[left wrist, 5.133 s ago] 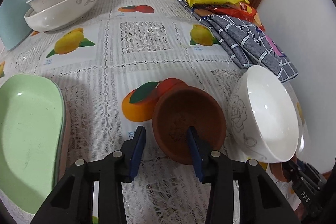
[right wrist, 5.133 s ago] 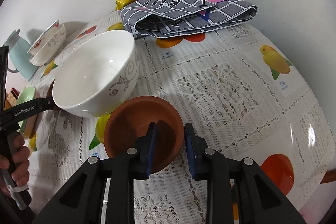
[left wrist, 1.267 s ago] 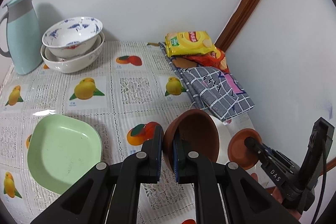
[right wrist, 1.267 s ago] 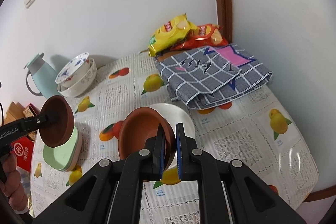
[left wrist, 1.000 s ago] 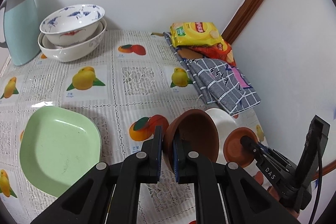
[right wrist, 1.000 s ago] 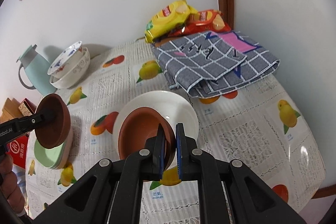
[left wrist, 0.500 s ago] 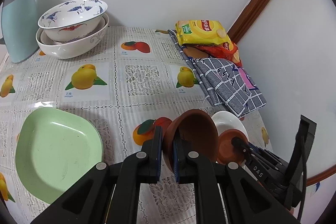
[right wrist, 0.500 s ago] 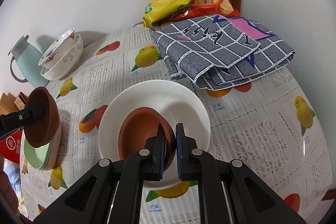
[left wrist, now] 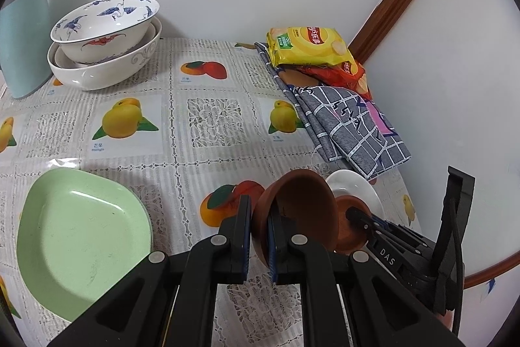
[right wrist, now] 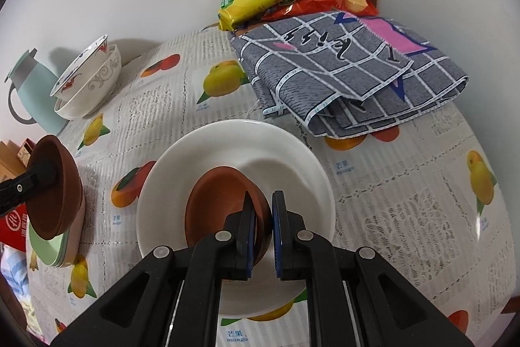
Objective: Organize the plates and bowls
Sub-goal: 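Lower the clay dish into the white bowl and open the right gripper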
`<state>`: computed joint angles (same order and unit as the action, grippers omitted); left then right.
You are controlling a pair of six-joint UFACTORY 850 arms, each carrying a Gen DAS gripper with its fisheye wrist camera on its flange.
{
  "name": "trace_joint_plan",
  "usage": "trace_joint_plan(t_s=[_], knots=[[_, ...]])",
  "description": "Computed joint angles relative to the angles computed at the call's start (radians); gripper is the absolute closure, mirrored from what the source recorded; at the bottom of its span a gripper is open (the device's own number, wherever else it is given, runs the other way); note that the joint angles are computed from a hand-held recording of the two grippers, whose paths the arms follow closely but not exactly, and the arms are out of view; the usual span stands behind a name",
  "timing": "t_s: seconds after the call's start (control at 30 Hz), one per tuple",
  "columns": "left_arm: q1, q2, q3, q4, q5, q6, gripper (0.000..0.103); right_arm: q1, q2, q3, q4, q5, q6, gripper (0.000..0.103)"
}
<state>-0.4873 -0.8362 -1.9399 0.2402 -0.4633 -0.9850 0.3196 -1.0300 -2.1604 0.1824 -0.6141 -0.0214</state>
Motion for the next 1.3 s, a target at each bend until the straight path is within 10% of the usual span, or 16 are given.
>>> trace_joint_plan(t_s=[1.3], knots=[[-0.008,0.004,0.013,-0.036,-0.021,0.052,0.094,0.063,-0.126,-0.208,-0.364,-0.165,0.134,0.081]])
